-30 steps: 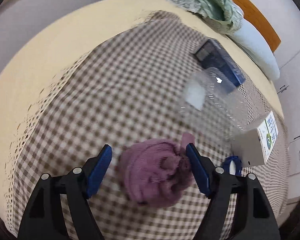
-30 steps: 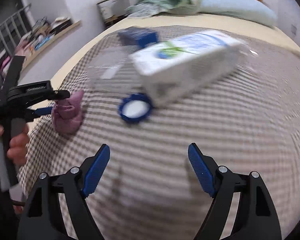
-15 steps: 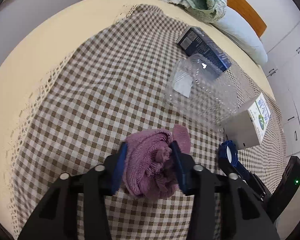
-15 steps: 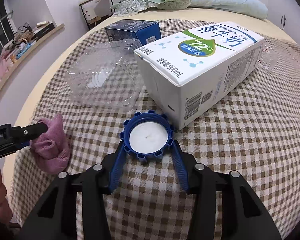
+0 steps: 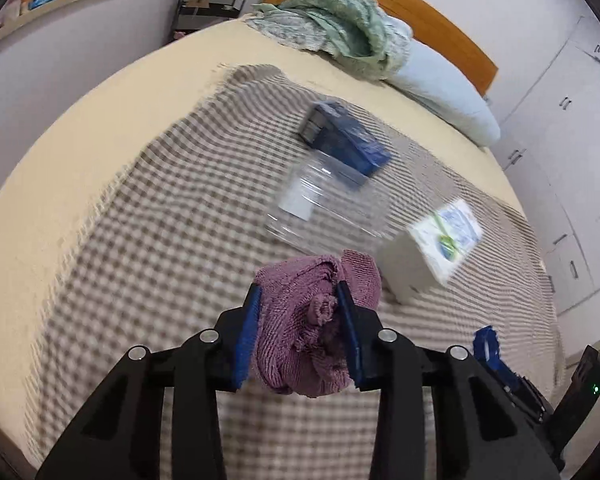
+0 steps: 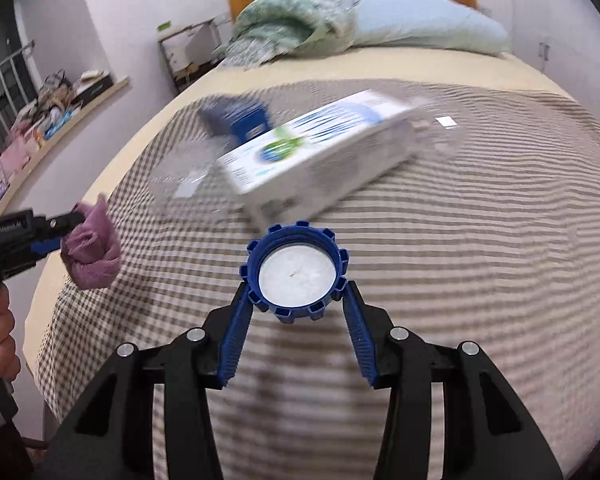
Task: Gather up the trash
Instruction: 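Carry the pink cloth and blue cap over the floor bin with both tools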
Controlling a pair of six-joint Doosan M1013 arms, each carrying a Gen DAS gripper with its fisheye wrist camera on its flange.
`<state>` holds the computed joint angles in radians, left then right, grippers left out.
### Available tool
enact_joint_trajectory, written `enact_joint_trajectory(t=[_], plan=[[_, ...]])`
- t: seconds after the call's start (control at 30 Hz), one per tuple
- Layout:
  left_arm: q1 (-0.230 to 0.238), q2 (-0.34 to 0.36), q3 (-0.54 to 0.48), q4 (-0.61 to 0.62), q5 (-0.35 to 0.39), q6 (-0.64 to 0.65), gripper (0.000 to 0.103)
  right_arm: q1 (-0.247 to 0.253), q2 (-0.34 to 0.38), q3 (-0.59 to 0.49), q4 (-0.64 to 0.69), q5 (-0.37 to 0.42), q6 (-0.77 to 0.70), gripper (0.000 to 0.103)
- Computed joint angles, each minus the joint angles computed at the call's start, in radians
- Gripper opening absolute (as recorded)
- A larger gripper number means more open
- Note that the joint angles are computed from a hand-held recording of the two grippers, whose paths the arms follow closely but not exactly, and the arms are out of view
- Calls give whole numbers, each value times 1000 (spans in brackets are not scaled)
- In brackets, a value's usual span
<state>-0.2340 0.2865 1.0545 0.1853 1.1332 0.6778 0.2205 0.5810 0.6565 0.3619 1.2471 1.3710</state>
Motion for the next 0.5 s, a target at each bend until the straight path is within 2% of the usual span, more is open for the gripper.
enact_joint_trajectory(t=[0.13,0.27,0.43,0.5], plan=[[-76,4,-34,31,19,11,34,-70,-70,97,1,-52,-14,46],[-164,51,-134,9,33,81,34,-168,-156,221,-15,-116,-20,46],[-264,150,-299,-57,31,175,34,-297,-243,352,-91,-161,7,46],[-305,212,-388,-108,56,234,34,-352,-279,417,-129,-183,23,46]])
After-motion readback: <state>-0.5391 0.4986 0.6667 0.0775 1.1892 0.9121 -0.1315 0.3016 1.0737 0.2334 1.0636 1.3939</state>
